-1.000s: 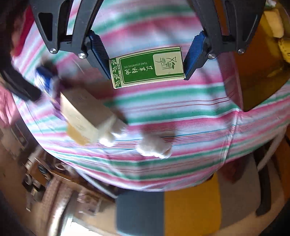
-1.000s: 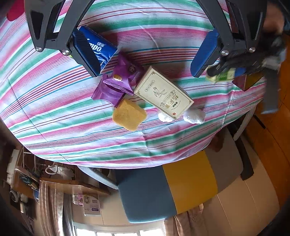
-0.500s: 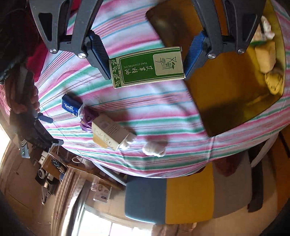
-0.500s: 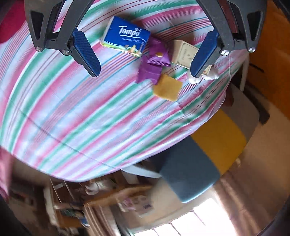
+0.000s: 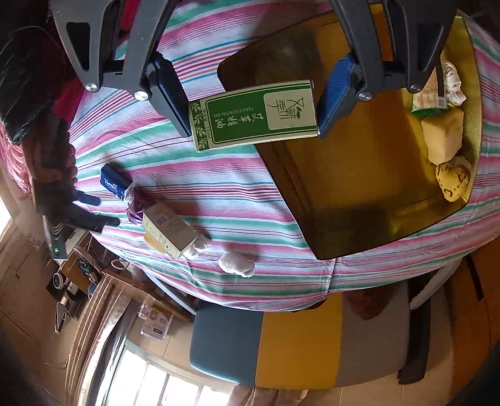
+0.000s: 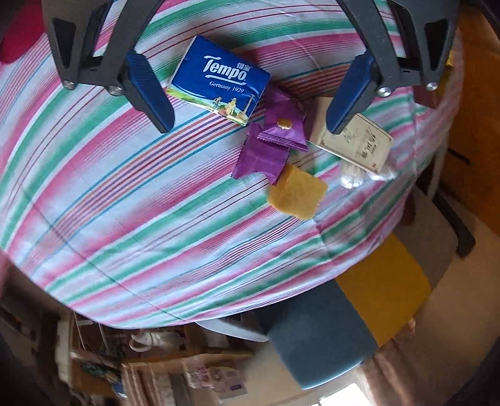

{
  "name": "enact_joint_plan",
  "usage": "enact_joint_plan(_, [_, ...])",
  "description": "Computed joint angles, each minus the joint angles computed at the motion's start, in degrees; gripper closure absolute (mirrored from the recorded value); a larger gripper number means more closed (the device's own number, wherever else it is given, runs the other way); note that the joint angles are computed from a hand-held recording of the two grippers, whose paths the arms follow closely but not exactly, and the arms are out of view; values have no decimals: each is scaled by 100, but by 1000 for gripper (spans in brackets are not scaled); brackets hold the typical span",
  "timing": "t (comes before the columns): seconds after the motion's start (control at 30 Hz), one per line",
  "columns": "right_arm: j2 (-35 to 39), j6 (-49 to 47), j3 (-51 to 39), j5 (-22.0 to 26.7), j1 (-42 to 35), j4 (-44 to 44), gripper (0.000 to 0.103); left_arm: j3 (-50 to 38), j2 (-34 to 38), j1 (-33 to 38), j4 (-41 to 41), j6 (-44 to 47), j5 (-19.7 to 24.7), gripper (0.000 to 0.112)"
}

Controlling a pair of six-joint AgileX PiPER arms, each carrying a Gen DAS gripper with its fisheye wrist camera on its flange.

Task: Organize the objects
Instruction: 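Grasp the green TSAO box with the left gripper while the right gripper reaches the purple packets, then carry the green box into the tray and release with left gripper while right grasps a purple packet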

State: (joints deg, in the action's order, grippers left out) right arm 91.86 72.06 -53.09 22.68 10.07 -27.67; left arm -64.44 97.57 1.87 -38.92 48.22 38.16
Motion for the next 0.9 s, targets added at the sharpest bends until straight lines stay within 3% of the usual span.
enact_joint_plan(0.1, [329, -582, -345, 320, 140, 187, 39, 14, 0, 58, -67, 61, 34, 34])
enact_joint_plan(0.13, [460, -974, -429, 302, 126, 518, 41, 12, 5, 82, -89, 72, 45, 34])
enact_joint_plan(0.4, [991, -1371, -814, 180, 127, 794, 44, -25, 77, 288, -137, 137, 136, 34])
enact_joint_plan(0.63, [1553, -1037, -1415, 699, 416, -13, 44, -52, 124, 399, -157, 146, 187, 34])
enact_joint_plan(0.67, [1649, -1043, -1518, 780, 453, -69, 51, -40, 117, 410, -174, 175, 171, 34])
enact_joint_plan(0.7, [1712, -1235, -1576, 754, 432, 103, 68, -24, 109, 428, -181, 199, 151, 34])
enact_joint_plan(0.8, [1807, -1543, -1718, 942, 503, 245, 68, 0, 109, 472, -175, 196, 126, 34])
enact_joint_plan(0.9, [1782, -2057, -1664, 818, 401, 810, 68, 36, 68, 525, -190, 225, 89, 34])
